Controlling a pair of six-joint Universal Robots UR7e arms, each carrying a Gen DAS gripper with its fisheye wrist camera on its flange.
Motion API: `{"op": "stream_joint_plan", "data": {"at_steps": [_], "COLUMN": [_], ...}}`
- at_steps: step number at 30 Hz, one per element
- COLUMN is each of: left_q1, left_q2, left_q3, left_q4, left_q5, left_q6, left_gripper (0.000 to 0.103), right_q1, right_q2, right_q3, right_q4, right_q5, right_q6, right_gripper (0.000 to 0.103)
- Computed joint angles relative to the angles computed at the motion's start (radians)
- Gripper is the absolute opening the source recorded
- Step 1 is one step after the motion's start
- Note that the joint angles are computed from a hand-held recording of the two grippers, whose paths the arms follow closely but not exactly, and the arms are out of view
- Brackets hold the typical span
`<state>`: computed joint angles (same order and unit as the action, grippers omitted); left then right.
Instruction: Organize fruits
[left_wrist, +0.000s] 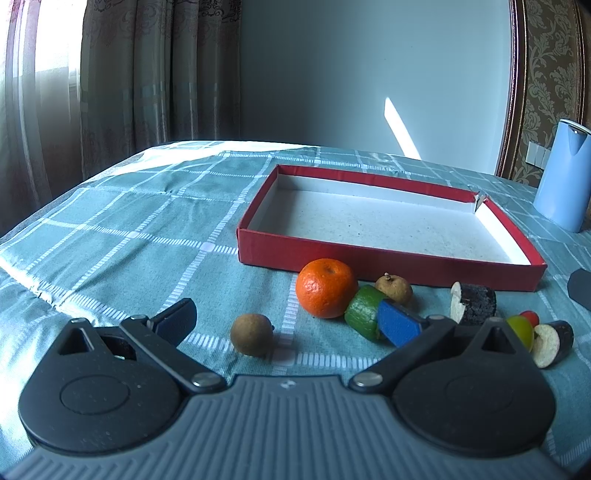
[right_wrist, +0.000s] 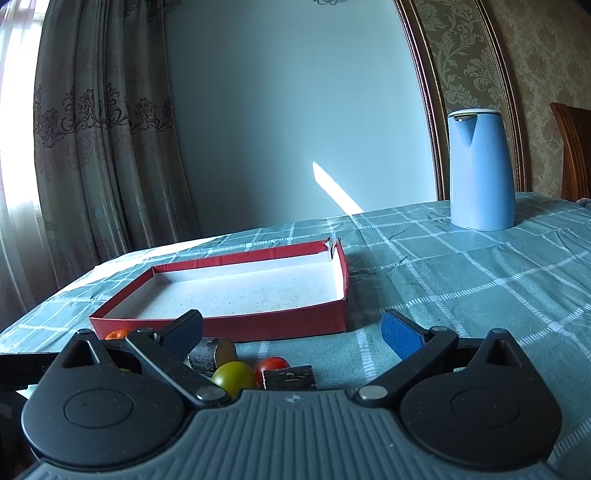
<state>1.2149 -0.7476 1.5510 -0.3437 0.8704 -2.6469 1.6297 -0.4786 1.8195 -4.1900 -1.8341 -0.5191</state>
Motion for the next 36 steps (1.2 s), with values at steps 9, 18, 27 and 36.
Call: {"op": "stream_joint_plan", "data": {"at_steps": [9,18,27,36], "left_q1": [-0.001,-0.001,-0.001,0.001], "left_q2": [0.002,0.003,0.003,0.003], "left_q3": [-0.003,-0.007,-0.006,-0.008], "left_q4": [0.003,0.01,0.011,0.014], "left_q5": [-0.006,-0.007,-0.005,-0.003], "left_q6": [-0.007,-0.012,-0.014,-0.017], "left_gripper": [0.103,0.103,0.103,0.103], "right_q1": [-0.009,-0.031,-0.042,-0.04], "right_q2": [-0.008,-0.038,-0.083,-0.116], "right_q3": [0.012,0.039,0.085,0.122], "right_q4": [-0.002,0.044,0.101,0.129], "right_q5": [0.023,0.081,0.096,0.077], "right_q6": [0.025,0.07,0.028,-0.124], "right_gripper": [0.103,0.103,0.103,0.103]}}
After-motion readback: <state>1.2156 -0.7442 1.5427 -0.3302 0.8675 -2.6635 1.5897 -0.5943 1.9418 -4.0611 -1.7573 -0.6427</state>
